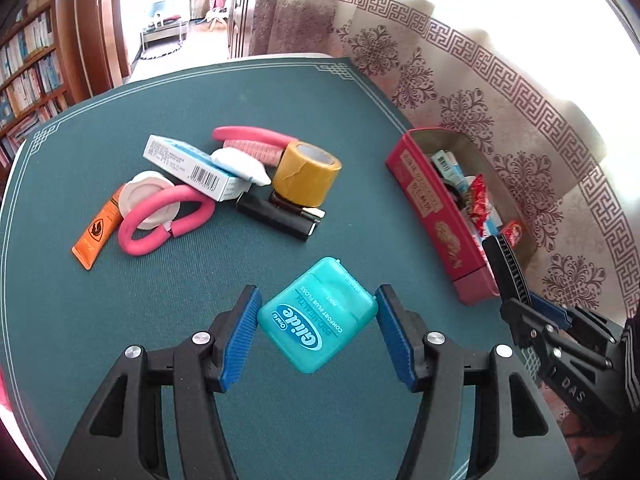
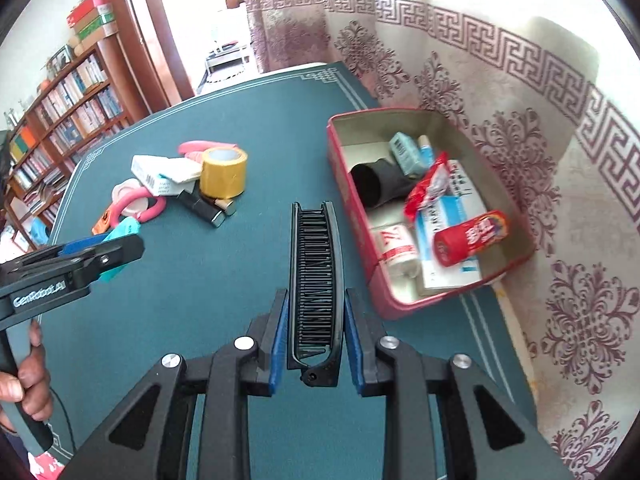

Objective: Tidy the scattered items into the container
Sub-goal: 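Drop the comb into the tin with right while left lowers the floss in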

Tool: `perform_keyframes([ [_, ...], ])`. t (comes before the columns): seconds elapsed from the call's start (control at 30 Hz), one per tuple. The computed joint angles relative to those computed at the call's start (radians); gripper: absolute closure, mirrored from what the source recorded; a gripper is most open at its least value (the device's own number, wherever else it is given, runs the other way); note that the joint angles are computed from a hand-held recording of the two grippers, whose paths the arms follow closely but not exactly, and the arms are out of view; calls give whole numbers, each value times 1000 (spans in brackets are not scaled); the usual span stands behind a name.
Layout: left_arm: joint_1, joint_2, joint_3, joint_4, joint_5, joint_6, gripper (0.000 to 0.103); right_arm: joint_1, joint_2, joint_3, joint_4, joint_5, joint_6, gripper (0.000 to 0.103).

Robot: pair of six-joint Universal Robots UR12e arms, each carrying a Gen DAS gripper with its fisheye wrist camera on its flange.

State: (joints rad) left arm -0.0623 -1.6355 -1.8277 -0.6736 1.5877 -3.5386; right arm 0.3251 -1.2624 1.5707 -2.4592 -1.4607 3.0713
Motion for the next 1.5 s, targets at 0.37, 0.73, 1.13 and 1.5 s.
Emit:
perform_keyframes([
  [0.37,-98,-84,165,-15,63,-35,41,-62,59,-71,-114,-78,-52,75],
  [0.73,-176,-241,379,-114,150,-45,41,-127,-23,27,-149,65,-132,70],
  [1.13,-235,-390,591,-247,165,-153,41,-260,-217,242,-69,256,-282,71],
  [1.5,-284,-474,712,-412,213,-205,41,-310,-229,296,-86,337,-433,71],
])
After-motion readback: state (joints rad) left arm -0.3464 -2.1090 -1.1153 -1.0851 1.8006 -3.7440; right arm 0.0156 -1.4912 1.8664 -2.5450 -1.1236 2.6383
